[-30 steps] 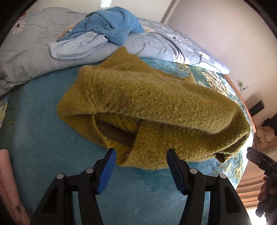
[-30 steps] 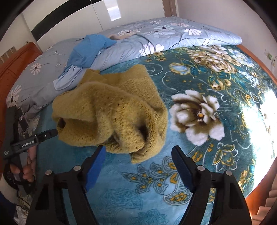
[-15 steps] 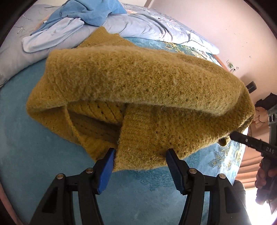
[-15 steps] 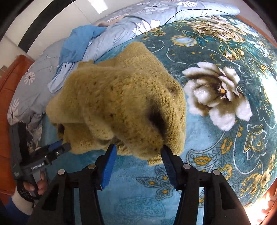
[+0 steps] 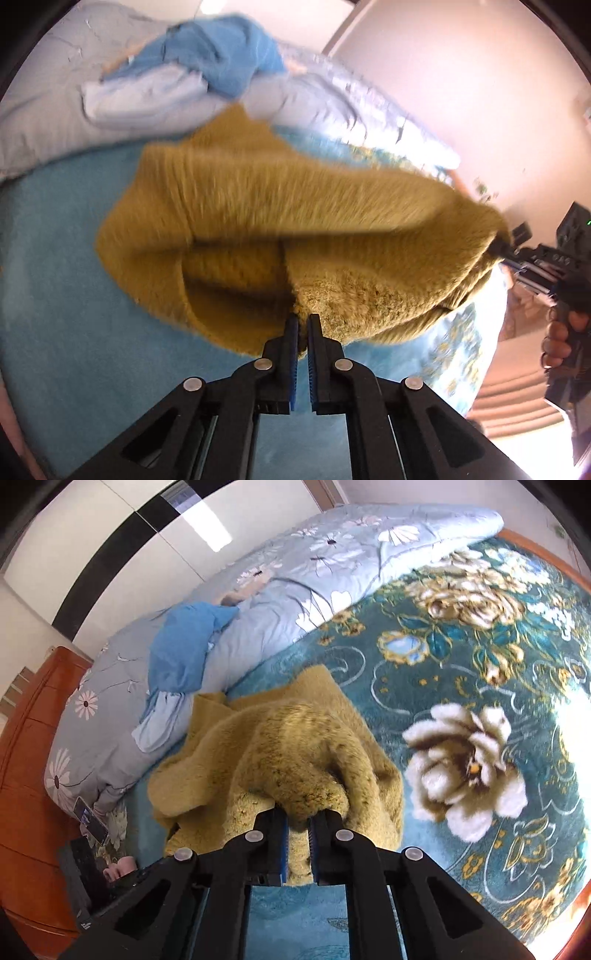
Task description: Fold clothes
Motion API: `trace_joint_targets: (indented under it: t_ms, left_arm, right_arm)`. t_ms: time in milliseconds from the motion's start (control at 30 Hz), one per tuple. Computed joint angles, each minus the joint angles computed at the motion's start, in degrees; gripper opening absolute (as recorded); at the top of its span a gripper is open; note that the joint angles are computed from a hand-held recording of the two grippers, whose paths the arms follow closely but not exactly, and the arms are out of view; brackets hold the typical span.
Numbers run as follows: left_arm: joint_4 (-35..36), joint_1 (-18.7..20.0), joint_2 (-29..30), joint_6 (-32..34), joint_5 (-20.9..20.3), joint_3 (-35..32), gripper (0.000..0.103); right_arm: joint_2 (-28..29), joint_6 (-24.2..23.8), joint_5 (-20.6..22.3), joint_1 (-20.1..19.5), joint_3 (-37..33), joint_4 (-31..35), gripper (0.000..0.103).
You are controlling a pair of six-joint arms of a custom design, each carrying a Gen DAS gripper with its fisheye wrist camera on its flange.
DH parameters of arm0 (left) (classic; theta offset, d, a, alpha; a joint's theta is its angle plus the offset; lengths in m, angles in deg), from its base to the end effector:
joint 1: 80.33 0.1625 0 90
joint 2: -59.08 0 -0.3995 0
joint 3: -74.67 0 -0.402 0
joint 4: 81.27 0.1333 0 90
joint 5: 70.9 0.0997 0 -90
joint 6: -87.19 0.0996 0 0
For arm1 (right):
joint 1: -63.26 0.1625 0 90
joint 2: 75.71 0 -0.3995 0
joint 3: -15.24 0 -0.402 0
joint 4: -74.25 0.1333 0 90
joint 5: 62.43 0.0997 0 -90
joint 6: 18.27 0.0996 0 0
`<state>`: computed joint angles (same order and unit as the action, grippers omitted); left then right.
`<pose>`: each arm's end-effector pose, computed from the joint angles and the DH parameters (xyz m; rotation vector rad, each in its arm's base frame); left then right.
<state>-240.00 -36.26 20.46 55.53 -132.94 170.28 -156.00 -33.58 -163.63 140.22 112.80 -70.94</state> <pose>-0.3394 -0.5791 0.0089 0.2779 2.7996 -0.6641 -0.0221 -0.6004 0.4211 -0.0371 -2.6775 0.8272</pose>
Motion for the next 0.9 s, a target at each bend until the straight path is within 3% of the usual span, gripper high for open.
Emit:
trace_joint_targets:
  t_ms: [133, 333, 467, 633, 800, 900]
  left_arm:
    - [-6.96, -1.91, -2.38, 2.94, 2.96, -0.62, 0.005]
    - [-17.18, -4.42, -3.98, 11.45, 3.59, -3.83, 0.004]
    - [-18.80, -5.57, -4.32, 16.72, 1.69, -7.63, 0.004]
    - [-21.22, -8.15, -6.98, 18.63, -0.49, -5.79, 0.005]
    - [-20.50, -10.68, -8.72, 20.22, 1.11, -5.05, 0.005]
    - [-18.52, -10.64, -9.34, 18.24, 2.64, -4.48, 0.005]
  right_arm:
    - [-0.74, -2.84, 1.87, 2.47, -3.02, -1.23, 0.008]
    - [-2.78, -5.44, 5.07, 5.03, -6.26, -2.74, 0.007]
    - [-5.91, -7.77, 7.63, 6.59, -5.66, -5.08, 0.007]
    - [-9.48, -11.58, 8.75, 9.99, -5.93, -6.38, 0.007]
    - [-10.41, -17.36, 7.84, 14.81, -8.11, -5.96, 0.007]
    - [-8.70, -18.48, 7.00, 15.88, -10.40, -3.07, 0.007]
